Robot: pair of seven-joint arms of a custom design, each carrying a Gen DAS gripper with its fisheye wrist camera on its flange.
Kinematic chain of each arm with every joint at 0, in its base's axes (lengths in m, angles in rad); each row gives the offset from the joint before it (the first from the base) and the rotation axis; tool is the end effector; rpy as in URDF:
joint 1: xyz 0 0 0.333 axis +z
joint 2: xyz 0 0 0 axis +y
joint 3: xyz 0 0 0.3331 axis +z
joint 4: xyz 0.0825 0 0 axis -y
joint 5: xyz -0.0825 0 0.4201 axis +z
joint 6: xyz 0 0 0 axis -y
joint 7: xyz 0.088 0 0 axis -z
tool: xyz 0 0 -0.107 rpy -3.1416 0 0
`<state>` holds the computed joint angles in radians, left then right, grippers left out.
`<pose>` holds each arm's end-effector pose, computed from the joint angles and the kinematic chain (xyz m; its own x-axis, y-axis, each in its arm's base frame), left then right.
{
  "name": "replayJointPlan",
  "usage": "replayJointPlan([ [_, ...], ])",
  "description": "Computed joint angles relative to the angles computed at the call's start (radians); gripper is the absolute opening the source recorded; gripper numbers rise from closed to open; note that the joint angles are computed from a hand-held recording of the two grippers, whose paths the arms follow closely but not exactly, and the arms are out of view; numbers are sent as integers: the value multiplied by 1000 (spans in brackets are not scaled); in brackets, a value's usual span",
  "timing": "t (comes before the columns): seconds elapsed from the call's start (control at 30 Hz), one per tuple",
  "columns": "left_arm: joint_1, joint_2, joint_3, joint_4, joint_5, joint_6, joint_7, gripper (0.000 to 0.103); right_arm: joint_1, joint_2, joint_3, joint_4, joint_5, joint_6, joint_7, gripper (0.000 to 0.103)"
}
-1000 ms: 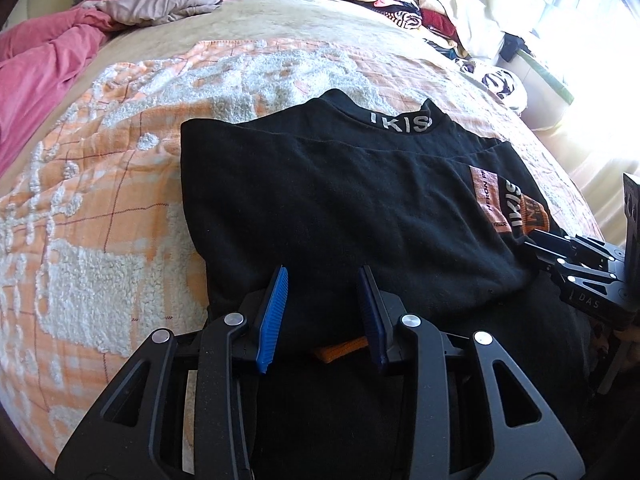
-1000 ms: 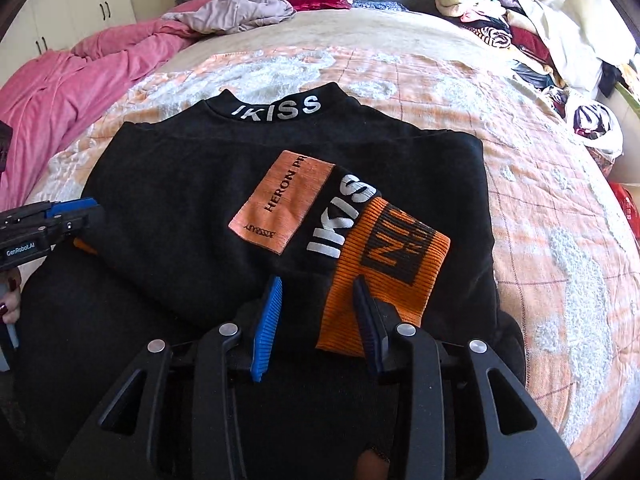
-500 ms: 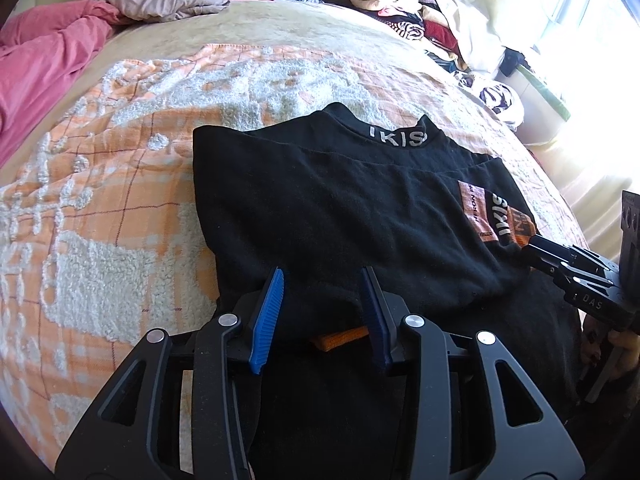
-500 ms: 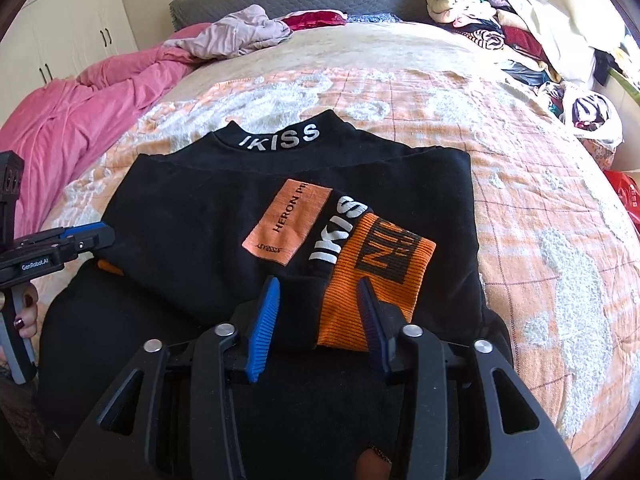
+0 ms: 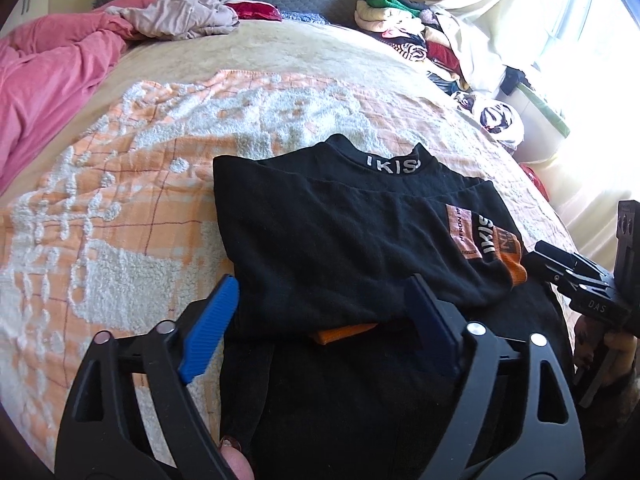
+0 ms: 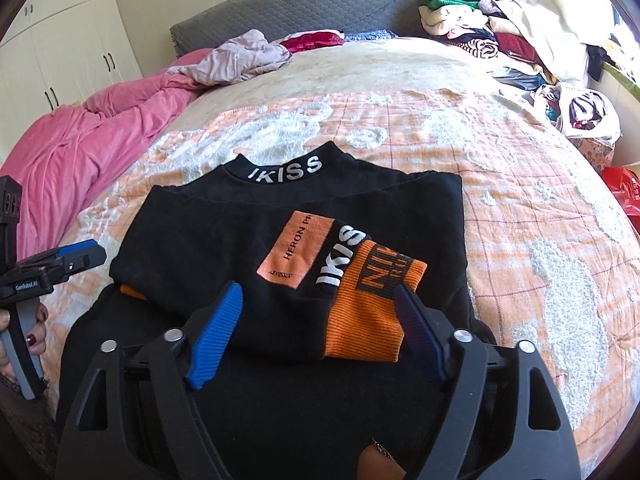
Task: Fold small clothes
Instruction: 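Move both open grippers toward the sweatshirt hem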
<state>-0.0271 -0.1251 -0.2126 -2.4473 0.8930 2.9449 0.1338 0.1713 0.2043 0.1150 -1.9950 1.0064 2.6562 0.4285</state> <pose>0.4939 -0.1739 0.3911 0.2739 -0.9377 0.2136 -0.7055 -0.3469 -0.6181 0.6359 0.1595 0.3948 0.6259 -0.7522 -0.2058 -0.6495 -0.3567 -0.6716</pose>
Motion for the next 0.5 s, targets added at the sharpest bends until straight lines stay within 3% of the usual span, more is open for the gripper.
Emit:
replayJointPlan([
  [0.13, -1, -17, -11, 0, 22, -16, -24, 92, -5, -15, -1, -5, 21, -14, -11, 84],
  [0.23, 0, -34, -18, -6, 36, -19, -45, 92, -6, -26, -5, -8, 37, -14, -22, 84],
  [0.33, 3, -53, -25, -16, 45, -31, -63, 93, -9, -37, -9, -13, 60, -18, -41, 91],
  [0.5, 5, -85, -39, -37, 42, -55, -97, 93, -7, -55, -18, -22, 84, -24, -60, 91],
])
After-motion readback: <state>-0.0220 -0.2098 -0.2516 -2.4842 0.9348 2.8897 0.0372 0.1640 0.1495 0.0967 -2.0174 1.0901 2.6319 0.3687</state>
